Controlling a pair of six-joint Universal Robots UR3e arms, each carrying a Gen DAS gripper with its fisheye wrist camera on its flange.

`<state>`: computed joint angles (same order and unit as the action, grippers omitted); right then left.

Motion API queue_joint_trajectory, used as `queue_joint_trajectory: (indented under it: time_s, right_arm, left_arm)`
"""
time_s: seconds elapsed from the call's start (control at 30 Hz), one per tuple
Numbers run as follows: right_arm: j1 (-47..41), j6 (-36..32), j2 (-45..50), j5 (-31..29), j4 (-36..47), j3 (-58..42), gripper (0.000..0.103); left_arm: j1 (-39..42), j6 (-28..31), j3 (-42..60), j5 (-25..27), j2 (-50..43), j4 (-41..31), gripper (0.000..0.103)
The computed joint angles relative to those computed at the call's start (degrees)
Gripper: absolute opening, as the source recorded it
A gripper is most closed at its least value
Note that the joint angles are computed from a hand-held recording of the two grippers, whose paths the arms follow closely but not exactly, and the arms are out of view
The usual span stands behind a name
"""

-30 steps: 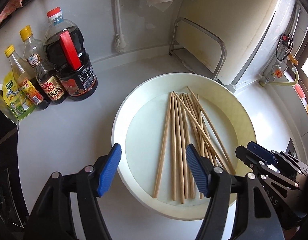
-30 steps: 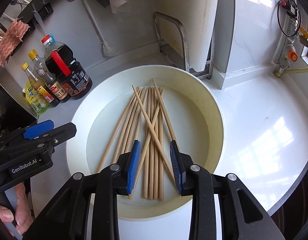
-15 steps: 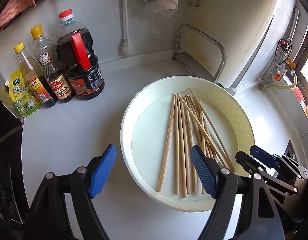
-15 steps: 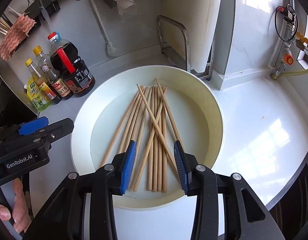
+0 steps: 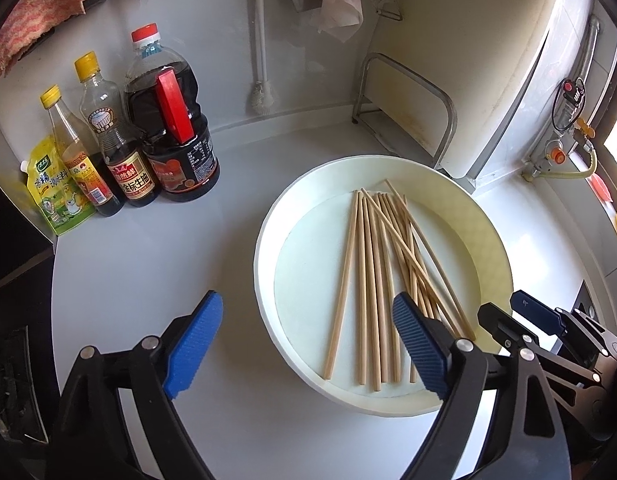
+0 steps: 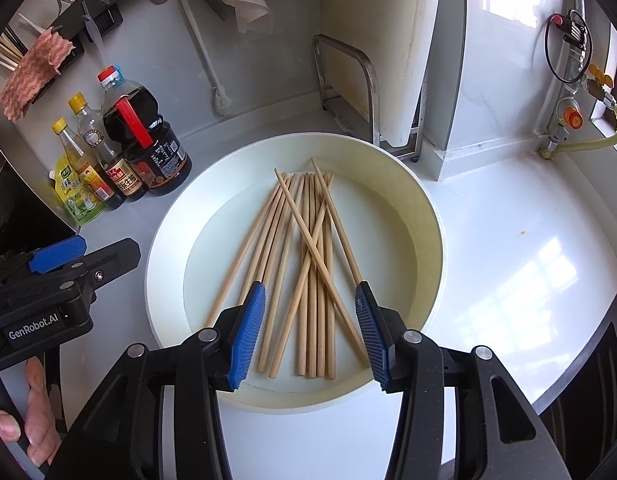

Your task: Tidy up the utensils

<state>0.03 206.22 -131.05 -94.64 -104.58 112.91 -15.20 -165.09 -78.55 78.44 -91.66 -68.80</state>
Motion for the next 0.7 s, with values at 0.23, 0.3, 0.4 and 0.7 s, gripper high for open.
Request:
queue_joint_trajectory:
  time_s: [0.23,0.3,0.4,0.7]
  right_arm:
    - [0.9,0.7,0.7,-1.0,0.3,-0.7,0.046]
    - [1.5,1.1,1.1,-1.7,0.5,-1.1,0.046]
    - [1.8,1.5,1.2,-2.2,0.8,-1.3,0.046]
    - [2.2,2.0,1.1,-2.8,1.3,-1.5,0.047]
  left_arm:
    - [-0.1,0.3,0.2,0.6,0.0,-0.4,0.089]
    - [-0.3,0.4,0.2,1.0,0.0,-0.3,0.090]
    - [-0.3,0.4,0.1,1.2,0.2,-0.3,0.093]
    - [-1.0,0.7,0.0,2.5,0.5,0.0,0.094]
